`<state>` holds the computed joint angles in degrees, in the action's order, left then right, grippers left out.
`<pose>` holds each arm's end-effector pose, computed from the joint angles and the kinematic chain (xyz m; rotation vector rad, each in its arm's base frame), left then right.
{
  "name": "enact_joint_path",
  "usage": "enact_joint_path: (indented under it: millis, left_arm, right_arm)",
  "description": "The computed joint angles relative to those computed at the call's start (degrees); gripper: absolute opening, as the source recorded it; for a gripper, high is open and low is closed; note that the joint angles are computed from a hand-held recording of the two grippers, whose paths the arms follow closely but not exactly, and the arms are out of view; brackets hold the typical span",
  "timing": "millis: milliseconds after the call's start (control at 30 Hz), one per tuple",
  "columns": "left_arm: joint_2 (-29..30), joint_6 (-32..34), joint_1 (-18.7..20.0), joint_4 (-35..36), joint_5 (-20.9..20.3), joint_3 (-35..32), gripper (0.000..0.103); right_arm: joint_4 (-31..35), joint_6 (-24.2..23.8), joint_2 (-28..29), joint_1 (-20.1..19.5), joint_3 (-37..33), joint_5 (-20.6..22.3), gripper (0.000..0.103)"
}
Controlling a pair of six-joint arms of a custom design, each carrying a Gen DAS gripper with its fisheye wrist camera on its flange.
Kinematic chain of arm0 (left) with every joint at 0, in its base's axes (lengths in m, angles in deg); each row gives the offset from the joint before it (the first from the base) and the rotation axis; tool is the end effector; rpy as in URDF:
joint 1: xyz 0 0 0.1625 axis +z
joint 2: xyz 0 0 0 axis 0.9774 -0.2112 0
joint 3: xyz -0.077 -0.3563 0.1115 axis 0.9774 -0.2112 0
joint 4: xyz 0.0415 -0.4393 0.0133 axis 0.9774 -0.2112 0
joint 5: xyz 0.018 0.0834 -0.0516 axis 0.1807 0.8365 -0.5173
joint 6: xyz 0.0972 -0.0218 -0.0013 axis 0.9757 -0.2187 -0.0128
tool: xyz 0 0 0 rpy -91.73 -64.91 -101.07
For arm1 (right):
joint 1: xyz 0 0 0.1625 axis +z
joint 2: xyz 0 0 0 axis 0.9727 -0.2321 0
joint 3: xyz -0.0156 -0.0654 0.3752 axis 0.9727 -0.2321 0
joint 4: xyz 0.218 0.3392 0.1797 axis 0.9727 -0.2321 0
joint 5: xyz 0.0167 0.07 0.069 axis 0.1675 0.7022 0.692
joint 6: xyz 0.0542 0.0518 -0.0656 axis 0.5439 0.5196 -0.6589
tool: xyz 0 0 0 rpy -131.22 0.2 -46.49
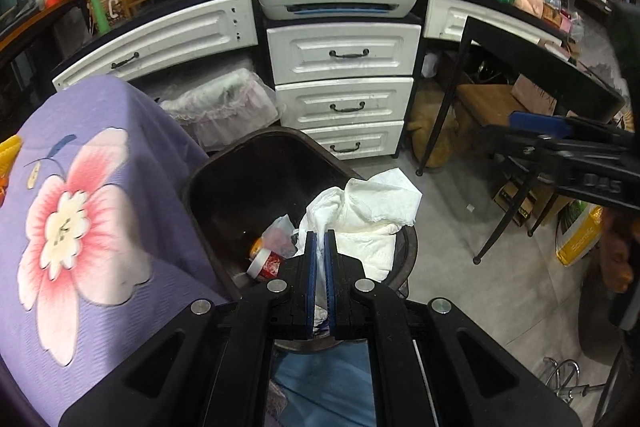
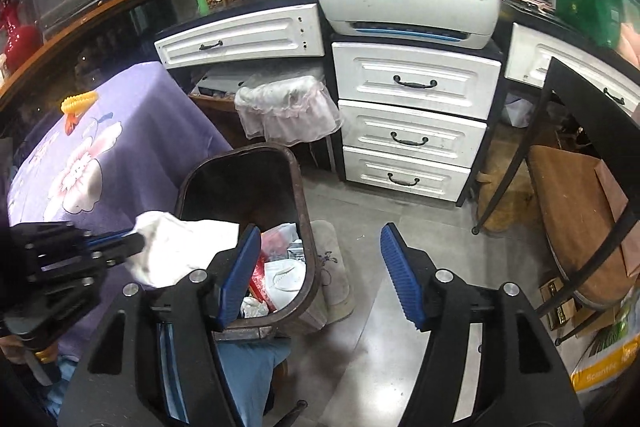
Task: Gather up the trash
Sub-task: 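Lower the white cloth into the bin and open the left tool, then move both tools back over the table toward the yellow net and orange peel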
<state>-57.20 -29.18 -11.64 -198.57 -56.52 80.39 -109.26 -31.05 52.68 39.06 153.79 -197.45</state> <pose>-0.0778 -0.6451 0.3469 0.9012 2.3140 -0.5621 0.3739 -0.6237 0.0109 0.3732 -2.3528 0.9655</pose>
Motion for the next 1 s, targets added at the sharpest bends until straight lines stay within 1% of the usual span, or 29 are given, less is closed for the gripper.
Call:
enact_joint_path:
  millis: [167, 400, 500, 533, 567, 600, 633, 667, 767, 1000]
  left_arm:
    - [1.92, -0.25, 0.37, -0.23, 1.6, -0.75, 0.005]
    - [3.89, -0.22, 0.67, 0.17, 3.43, -1.73, 0.005]
    - [4.69, -0.38, 0.85, 0.36, 4.11, -2.32, 0.007]
    - [4.93, -0.51, 0.92, 0.68, 4.35, -2.55, 0.011]
    - [5.08, -0.58, 0.93, 0.85, 4.7, -2.64, 0.025]
    - [5.16, -0.57, 0.88, 0.67, 5.06, -2.59, 0.036]
    - [4.98, -0.18, 0.83, -0.22, 5.03, -2.22, 0.055]
    - [4.75, 0.35, 0.78, -1.16, 4.63, -1.86, 0.068]
    - [3.62, 1.28, 0.34, -2.56, 3.16, -0.84, 0.078]
    - [0.95, 2.65, -0.9, -2.91, 1.25, 1.04, 0.083]
  right_arm:
    - [-1.41, 0.22, -0.71, -0.29, 1.5, 0.24, 0.064]
    - [-1.48, 1.11, -1.02, -0.62, 2.42, 0.76, 0.064]
    - [-1.73, 1.13, -1.06, -0.58, 2.57, 0.6, 0.064]
    - [-1.84, 1.14, -1.09, -0.55, 2.66, 0.6, 0.064]
    - [-1.84, 1.03, -1.05, -0.55, 2.52, 0.49, 0.064]
    - [-1.87, 0.98, -1.02, -0.51, 2.48, 0.42, 0.064]
    - [-1.78, 0.98, -0.95, -0.45, 2.31, 0.4, 0.064]
    - [-1.84, 0.92, -0.98, -0.46, 2.29, 0.42, 0.064]
    - [-1.78, 0.99, -0.92, -0.36, 1.95, 0.45, 0.064]
    - [-2.12, 0.51, -0.39, 0.29, 0.85, 0.11, 0.069]
